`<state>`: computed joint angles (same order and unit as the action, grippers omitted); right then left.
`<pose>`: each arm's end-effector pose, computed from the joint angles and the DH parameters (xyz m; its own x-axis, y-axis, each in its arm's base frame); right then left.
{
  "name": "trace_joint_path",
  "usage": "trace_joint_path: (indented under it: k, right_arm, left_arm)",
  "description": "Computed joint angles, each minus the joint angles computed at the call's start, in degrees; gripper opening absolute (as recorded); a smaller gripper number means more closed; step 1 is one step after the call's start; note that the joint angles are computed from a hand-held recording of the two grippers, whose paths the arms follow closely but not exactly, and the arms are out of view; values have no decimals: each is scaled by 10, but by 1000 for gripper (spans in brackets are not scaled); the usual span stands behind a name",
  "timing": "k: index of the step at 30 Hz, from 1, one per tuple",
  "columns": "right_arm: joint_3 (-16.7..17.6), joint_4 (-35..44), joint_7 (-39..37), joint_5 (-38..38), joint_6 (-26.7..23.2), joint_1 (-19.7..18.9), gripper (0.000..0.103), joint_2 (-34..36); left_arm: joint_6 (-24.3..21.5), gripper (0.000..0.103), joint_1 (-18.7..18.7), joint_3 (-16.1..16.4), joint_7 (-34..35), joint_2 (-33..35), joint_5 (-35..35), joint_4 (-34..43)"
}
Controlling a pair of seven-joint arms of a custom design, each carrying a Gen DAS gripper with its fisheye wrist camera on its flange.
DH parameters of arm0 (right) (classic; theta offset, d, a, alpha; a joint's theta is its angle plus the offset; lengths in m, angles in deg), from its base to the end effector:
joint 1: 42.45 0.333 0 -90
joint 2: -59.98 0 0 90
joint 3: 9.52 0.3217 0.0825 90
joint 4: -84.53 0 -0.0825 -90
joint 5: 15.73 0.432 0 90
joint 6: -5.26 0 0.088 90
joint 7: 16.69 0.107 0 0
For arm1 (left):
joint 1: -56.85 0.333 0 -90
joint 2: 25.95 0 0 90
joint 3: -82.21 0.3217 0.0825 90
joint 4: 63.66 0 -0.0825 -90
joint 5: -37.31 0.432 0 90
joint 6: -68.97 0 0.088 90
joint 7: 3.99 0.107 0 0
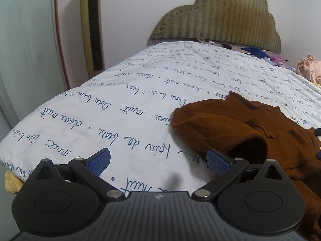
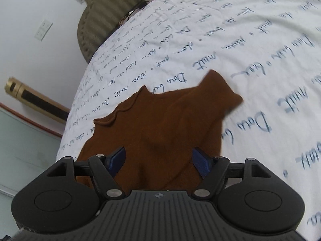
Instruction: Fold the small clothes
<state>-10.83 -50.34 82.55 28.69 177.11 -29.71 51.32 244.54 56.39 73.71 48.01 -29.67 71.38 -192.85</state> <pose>0.5553 0.0607 0.4461 -0.3664 -0.6777 -0.6376 -0.6084 0.6929 -0.3869 0.5776 -0.1372 0.4628 -0.0783 -0.9968 0.0174 -0.6300 0.0359 -0.7758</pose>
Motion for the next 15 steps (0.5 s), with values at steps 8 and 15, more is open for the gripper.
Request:
trace_joint_path:
  k: [8, 15]
  right_arm:
    - [5, 48, 23, -9, 13, -7, 37, 66]
    - [30, 71, 100, -161, 13, -16, 14, 76]
  left_arm:
    - [11, 103, -12, 6, 48, -1, -49, -11]
    - [21, 103, -7, 6, 66, -8, -63, -24]
